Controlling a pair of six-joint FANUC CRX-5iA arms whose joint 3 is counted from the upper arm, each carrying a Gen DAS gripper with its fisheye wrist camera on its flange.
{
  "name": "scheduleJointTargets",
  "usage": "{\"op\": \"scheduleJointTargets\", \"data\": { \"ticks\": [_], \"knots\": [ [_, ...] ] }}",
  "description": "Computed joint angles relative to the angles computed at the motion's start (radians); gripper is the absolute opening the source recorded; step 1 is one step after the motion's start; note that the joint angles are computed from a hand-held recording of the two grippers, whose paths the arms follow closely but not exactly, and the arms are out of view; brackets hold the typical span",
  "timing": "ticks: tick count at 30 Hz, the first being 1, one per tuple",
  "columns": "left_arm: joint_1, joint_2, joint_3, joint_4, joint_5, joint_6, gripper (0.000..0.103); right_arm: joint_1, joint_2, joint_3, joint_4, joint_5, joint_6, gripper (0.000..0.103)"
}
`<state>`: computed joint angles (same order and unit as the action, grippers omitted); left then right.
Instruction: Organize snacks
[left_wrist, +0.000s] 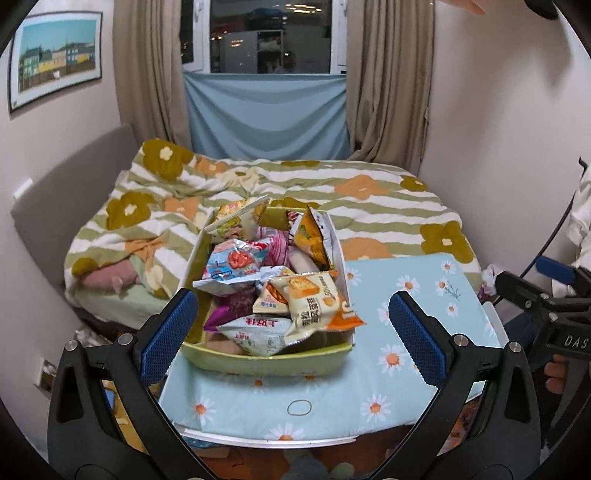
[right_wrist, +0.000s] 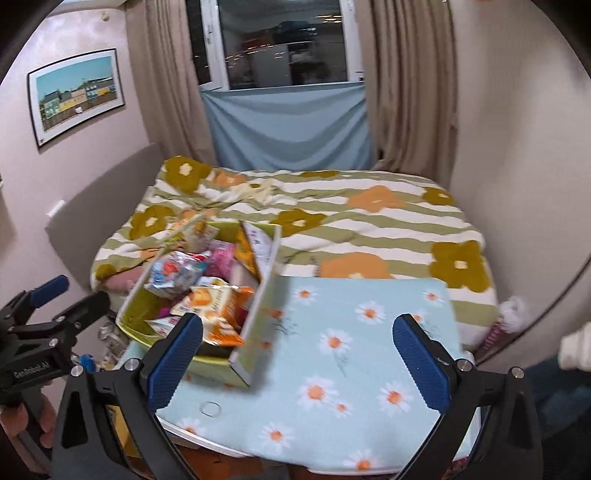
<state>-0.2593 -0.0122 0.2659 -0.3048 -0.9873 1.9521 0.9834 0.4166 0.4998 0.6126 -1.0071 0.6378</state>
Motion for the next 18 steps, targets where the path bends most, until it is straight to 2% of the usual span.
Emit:
{"op": "scheduleJointTargets", "data": {
  "ticks": [5, 8, 18],
  "knots": [
    [-0.043, -0.023, -0.022, -0.043, 0.012, 0.036, 0.103, 0.018, -0.057, -0.110, 0.094, -0.021, -0.089, 0.103],
    [-0.064, -0.026, -0.021, -0.072, 0.006, 0.059, 0.103, 0.020, -0.078, -0.148, 0.108, -0.017, -0.113, 0.103],
    [-0.089, -0.016, -0.001, -0.103, -0.007, 0.072, 0.103, 0.016, -0.095, -0.178, 0.119, -0.020, -0.142, 0.103]
  ]
}}
